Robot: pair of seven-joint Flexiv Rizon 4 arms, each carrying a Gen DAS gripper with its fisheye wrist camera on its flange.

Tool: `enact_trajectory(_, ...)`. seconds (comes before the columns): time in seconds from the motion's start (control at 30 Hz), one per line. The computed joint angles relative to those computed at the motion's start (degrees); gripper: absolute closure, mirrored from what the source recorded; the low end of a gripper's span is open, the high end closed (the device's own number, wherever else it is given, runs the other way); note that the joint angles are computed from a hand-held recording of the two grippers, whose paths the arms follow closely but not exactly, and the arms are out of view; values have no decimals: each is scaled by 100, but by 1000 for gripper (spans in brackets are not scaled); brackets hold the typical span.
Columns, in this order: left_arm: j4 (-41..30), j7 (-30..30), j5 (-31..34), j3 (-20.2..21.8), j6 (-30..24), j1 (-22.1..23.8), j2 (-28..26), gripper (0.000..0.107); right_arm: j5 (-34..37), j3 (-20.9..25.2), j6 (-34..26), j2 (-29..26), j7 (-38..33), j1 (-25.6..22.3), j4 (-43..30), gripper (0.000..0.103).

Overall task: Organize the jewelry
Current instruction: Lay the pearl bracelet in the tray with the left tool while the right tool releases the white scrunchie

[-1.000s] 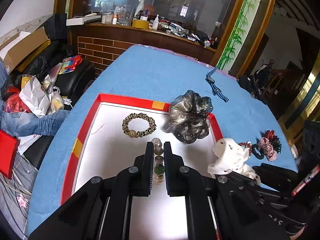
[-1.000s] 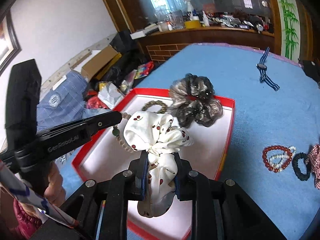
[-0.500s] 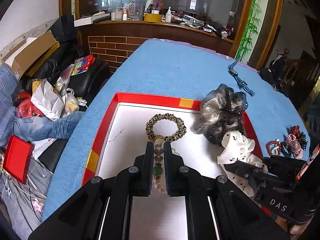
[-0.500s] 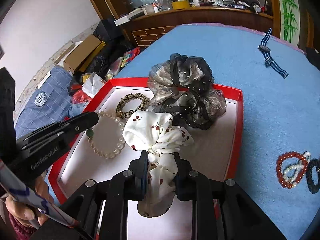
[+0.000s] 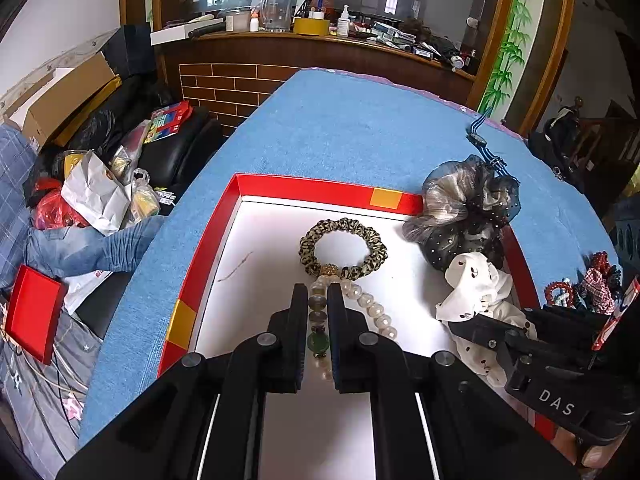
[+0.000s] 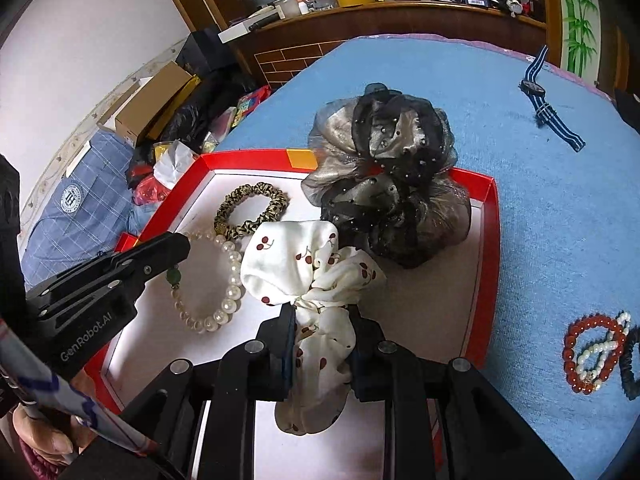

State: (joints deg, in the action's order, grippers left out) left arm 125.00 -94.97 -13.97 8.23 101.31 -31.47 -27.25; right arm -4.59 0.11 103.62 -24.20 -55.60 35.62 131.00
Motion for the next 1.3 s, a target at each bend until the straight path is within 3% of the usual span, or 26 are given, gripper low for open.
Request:
enact_trajectory(0.4,-35,-80,22,98,-61,-69,-28,98,59,37,75,-22,-38,-5,0,77)
enact_trajectory(0.5,-37,-95,33,96,-66,-65,-26,98,63,47,90,-16,-52,-1,8,75)
enact_trajectory(0.63,-23,-97,53,81,-51,-35,-28,98,170,-215,99,36,-73,288,62,62)
enact_trajectory(0.9,-31,-105,55,81,-59,-40,-28,98,205,-170,168,81,-171,262,87,59)
enact_trajectory(1.03,-30,-112,57,100,-59,-52,-25,98,299,-218,240,182,-236,327,161,52)
enact_trajectory(1.3,85,-110,27,183,-11,-83,89,98,608,-177,587,551,-463,361,413,51)
